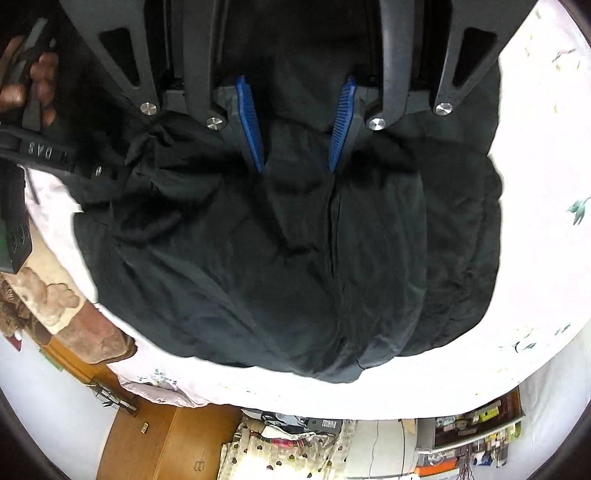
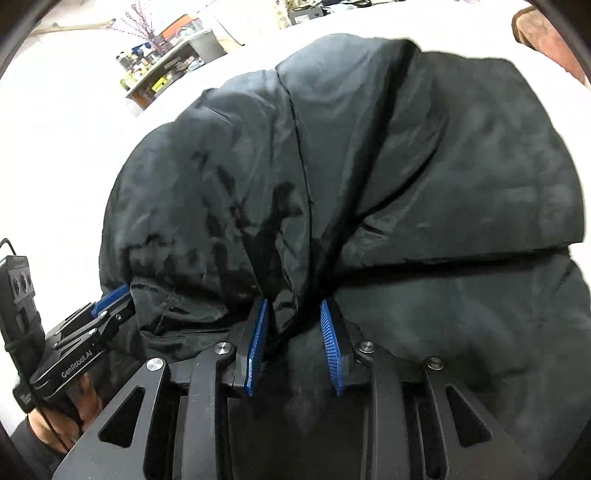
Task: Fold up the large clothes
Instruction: 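Fold the hood and shoulders down onto the jacket body with both tools, then open both tools to release the folded hood and withdraw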
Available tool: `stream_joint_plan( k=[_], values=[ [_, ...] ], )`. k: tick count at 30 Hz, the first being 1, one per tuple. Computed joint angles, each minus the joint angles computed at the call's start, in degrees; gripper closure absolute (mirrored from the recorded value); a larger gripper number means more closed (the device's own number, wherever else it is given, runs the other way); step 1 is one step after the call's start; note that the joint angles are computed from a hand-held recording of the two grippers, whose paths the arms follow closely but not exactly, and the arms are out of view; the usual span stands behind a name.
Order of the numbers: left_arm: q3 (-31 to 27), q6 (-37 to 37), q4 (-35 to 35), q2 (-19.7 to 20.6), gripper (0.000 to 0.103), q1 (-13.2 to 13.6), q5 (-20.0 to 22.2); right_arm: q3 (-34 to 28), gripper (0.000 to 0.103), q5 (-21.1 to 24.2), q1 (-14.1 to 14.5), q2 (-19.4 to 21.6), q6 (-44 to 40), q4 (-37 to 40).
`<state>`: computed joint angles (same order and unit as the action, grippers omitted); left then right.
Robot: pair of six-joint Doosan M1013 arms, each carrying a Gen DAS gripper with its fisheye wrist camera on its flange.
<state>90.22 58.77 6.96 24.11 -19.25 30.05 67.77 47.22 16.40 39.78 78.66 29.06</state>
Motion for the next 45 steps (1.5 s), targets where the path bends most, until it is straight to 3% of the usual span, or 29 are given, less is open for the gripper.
stream_joint_plan(
  k=[4,7,11,14,15,19,21,25,28,30,32,35,42,45],
  values=[
    [1.35,-1.57,1.95,-2.91,0.060,0.22,-3.82,2.65,0.072,-7.60,-0.49,-4.02,-5.22,0.21],
    [-1.69,-7.64,9.17,-2.03,0.054,0.52,-5.90,-0.48,0.072,-10.40,-0.58,-3.24,-4.65,-2.44],
    [-8.67,-12.07,13.31,3.20,0.053,1.84,-2.27,-8.21,0.072,-9.87,-0.48,1.20,-1.31,-7.41],
    [-11.92,-11.33,11.26,7.03,0.052,2.78,2.38,-14.22,0.072,-5.52,-0.59,5.55,4.23,-13.19],
    [-10.86,-11.69,11.21,7.35,0.051,2.82,1.56,-15.29,0.074,-4.02,-0.73,6.75,6.29,-15.33],
    [-7.20,-15.93,17.04,7.07,0.051,2.32,-3.21,-11.34,0.074,-7.05,-0.93,6.34,6.39,-15.37],
    [-7.34,-16.83,18.15,7.14,0.051,2.20,-3.04,-10.41,0.074,-8.05,-0.85,6.16,6.21,-15.16],
    [-7.30,-16.05,18.28,5.05,0.052,1.38,-0.48,-12.92,0.074,-5.03,-0.93,5.95,9.16,-16.82],
    [-2.51,-19.32,22.08,0.91,0.052,0.83,-7.35,-6.50,0.073,-12.63,-1.06,1.01,2.40,-9.86],
    [-0.75,-17.26,19.95,-0.11,0.052,0.36,-9.54,-2.92,0.072,-15.18,-0.81,-1.32,-5.74,-2.15],
    [-0.72,-13.70,16.53,0.63,0.052,-0.32,-7.78,-2.15,0.072,-13.28,-0.06,-1.25,-10.39,0.44],
    [-1.16,-13.46,14.65,2.47,0.050,-0.31,-5.37,-4.66,0.072,-8.57,1.02,1.63,-6.17,-4.40],
    [-2.41,-12.94,14.44,2.29,0.051,-0.88,-2.14,-6.75,0.074,-6.09,1.52,3.08,-3.05,-10.12],
    [0.69,-13.76,12.99,-0.90,0.052,-1.43,-6.72,-2.22,0.073,-9.46,1.27,-0.51,-5.67,-6.52]
  ],
)
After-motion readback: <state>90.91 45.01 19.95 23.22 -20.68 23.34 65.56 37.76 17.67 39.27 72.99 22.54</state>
